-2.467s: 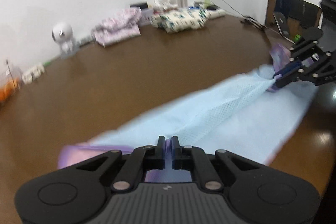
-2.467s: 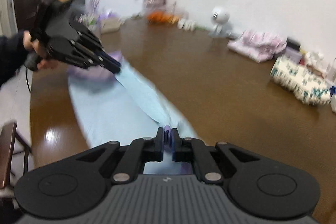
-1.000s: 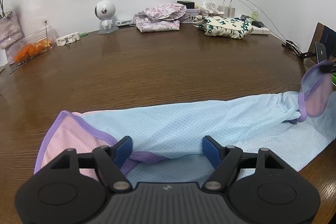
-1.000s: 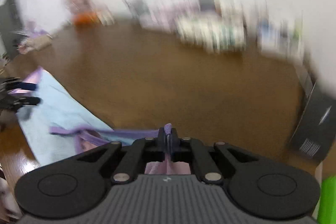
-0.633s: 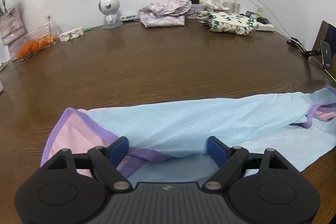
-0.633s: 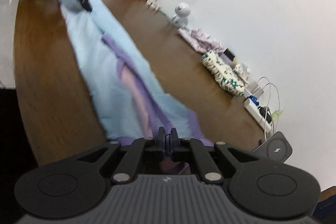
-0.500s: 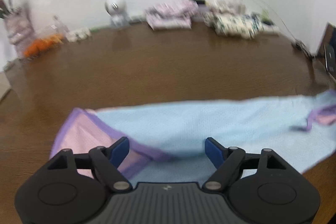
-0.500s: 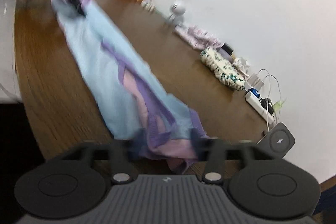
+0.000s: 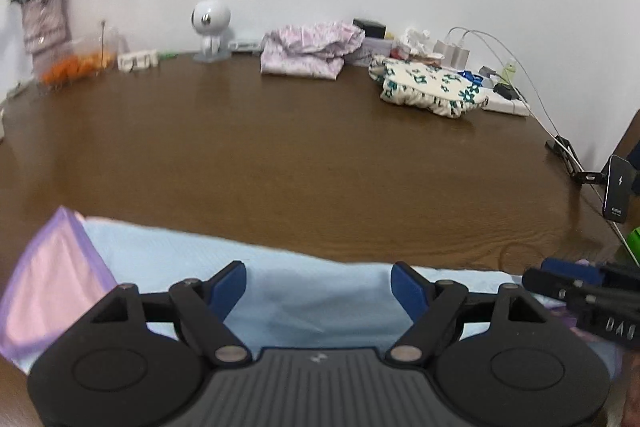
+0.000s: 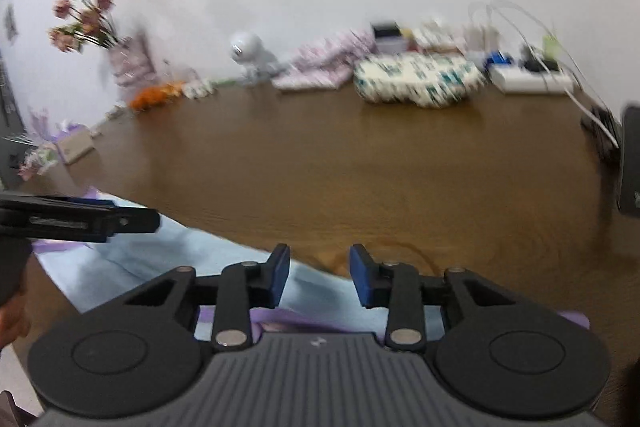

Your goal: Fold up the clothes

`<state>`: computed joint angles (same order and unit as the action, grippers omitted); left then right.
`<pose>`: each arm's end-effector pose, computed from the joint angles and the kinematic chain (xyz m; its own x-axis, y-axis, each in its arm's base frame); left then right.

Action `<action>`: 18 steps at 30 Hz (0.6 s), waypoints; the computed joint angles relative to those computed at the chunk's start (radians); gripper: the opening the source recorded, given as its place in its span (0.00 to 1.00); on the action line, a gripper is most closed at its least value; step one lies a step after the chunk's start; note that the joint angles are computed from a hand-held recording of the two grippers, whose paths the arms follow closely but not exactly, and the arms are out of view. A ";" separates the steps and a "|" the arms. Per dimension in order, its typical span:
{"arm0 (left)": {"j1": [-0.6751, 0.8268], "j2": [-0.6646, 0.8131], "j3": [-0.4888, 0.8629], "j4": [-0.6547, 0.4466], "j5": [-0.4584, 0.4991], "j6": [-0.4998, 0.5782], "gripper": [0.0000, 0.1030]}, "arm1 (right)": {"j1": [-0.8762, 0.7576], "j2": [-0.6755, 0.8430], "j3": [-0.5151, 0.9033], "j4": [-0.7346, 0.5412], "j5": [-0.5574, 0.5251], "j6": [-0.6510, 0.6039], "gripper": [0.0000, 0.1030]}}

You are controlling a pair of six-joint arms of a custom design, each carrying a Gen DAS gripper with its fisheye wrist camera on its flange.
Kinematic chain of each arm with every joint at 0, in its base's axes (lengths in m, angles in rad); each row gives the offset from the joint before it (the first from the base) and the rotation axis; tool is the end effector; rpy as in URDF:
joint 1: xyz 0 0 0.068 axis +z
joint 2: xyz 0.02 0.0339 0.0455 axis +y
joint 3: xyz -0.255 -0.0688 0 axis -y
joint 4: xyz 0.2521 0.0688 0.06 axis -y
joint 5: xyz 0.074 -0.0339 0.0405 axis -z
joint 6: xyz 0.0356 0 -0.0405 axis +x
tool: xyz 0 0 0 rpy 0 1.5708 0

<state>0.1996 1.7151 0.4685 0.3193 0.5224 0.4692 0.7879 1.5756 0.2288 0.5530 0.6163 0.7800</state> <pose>0.2552 0.0335 0.0621 -0.6444 0.2694 -0.7156 0.4630 0.8823 -0.0847 0.1613 0.1329 0.0625 -0.5633 0.2475 -0.7883 0.1457 0.9689 0.2001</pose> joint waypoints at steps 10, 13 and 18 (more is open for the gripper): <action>-0.080 0.046 -0.042 0.103 -0.130 -0.041 0.77 | 0.257 0.077 -0.041 -0.038 0.180 0.223 0.34; -0.117 0.055 -0.092 0.188 -0.152 -0.008 0.77 | 0.267 0.012 -0.061 -0.021 0.199 0.208 0.34; -0.024 0.063 -0.037 0.076 -0.035 -0.013 0.76 | 0.247 0.101 -0.036 0.228 0.104 -0.058 0.36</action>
